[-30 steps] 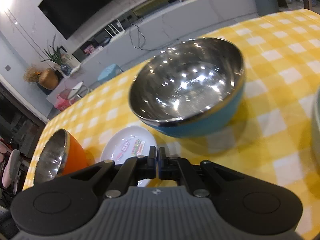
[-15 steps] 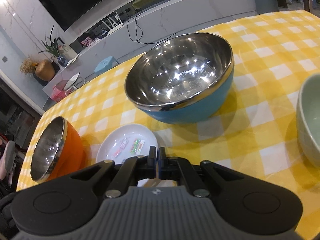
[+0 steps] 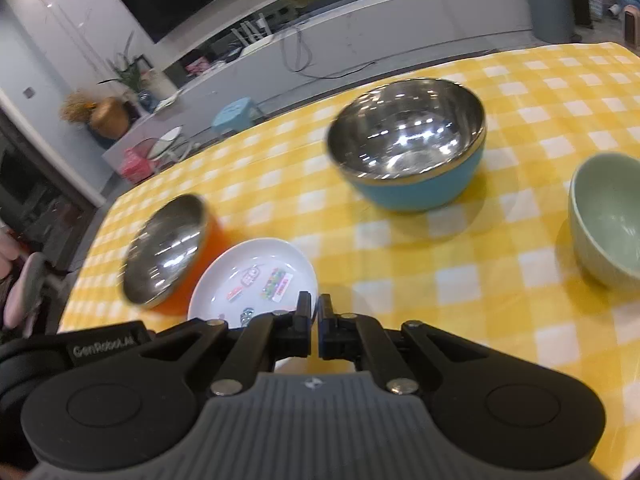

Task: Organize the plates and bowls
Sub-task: 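Carry the small sticker plate with the left tool onto the Fruity plate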

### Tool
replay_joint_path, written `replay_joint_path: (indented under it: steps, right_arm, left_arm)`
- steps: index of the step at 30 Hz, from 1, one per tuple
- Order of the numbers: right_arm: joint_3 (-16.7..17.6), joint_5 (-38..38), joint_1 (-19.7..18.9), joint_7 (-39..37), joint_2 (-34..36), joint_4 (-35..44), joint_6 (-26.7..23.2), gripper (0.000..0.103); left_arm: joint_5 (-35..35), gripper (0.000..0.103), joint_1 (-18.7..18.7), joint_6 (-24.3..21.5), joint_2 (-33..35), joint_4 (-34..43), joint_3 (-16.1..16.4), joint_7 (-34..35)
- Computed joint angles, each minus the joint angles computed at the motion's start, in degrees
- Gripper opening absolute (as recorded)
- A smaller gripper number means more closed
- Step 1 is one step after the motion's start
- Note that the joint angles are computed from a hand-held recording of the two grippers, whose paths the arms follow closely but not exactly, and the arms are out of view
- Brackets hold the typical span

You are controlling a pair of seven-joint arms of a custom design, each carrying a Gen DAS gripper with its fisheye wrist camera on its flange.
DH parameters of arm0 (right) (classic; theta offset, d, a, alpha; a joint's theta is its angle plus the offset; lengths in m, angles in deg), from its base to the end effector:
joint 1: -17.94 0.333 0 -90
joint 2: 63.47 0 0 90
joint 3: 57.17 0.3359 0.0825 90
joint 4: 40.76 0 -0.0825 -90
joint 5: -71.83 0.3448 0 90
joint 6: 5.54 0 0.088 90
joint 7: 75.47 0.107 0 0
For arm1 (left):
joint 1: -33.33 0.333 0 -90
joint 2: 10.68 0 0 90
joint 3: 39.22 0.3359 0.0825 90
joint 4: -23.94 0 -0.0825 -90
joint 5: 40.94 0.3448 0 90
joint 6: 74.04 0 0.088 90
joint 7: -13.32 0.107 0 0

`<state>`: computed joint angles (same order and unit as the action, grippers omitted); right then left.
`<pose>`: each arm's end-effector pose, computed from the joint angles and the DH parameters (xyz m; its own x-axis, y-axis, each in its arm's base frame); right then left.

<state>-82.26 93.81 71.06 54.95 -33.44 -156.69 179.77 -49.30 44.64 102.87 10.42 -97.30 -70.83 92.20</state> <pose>0.5586 0.2961 0.3461 -0.2817 -0.8412 -0.4615 -0.6914 0.5115 -0.5103 0.5799 -0.1717 0.3829 -0.0357 -0.9231 0.3829 -0.8490 -0.1741 -0.4989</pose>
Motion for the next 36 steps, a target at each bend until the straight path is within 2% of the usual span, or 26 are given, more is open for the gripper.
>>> replay_joint_path:
  steps: [6, 10, 12, 13, 20, 22, 24, 29, 34, 36]
  right_arm:
    - [3.4, 3.3, 1.8, -3.1, -5.4, -6.7, 6.2, 0.000]
    - [1.6, 6.7, 6.4, -6.4, -7.3, -8.4, 7.8, 0.000]
    - [0.8, 8.5, 8.6, -8.2, -7.6, -8.8, 8.5, 0.000]
    - [1.4, 9.0, 8.7, -9.0, -7.9, -9.2, 8.8, 0.000]
    - [12.7, 10.5, 1.2, -11.7, -9.5, -10.7, 10.3, 0.001]
    - [18.5, 9.6, -4.1, -11.4, -9.5, -10.9, 10.9, 0.001]
    - [22.7, 9.2, -7.9, -11.7, -9.3, -10.7, 11.1, 0.001]
    - [27.8, 9.8, -12.9, -13.7, -8.1, -9.7, 10.6, 0.001]
    - [35.5, 6.4, -21.0, -12.8, -6.5, -9.7, 12.3, 0.001]
    - [37.4, 4.8, -23.1, -12.2, -5.9, -9.4, 12.4, 0.001]
  left_arm:
    - [-8.7, 0.003, 9.6, -1.6, -6.4, -6.3, -8.4, 6.7]
    - [-18.9, 0.004, 15.2, -4.1, -10.6, -9.6, -13.5, 15.3]
    - [-24.7, 0.004, 17.1, -5.6, -12.4, -10.6, -15.0, 19.6]
    - [-26.1, 0.004, 17.1, -5.9, -13.2, -11.1, -14.6, 20.6]
    - [-31.1, 0.003, 14.4, -8.4, -17.4, -14.0, -9.9, 24.3]
    - [-29.2, 0.003, 12.9, -8.7, -17.3, -14.5, -7.8, 22.2]
    - [-29.2, 0.003, 11.6, -8.9, -16.9, -14.7, -6.1, 21.4]
    - [-27.9, 0.003, 7.8, -9.3, -15.6, -14.5, -1.9, 19.0]
    - [-23.0, 0.004, 2.9, -8.9, -14.2, -14.3, 3.4, 14.7]
    - [-21.5, 0.004, 0.9, -8.1, -14.0, -14.4, 5.4, 13.7]
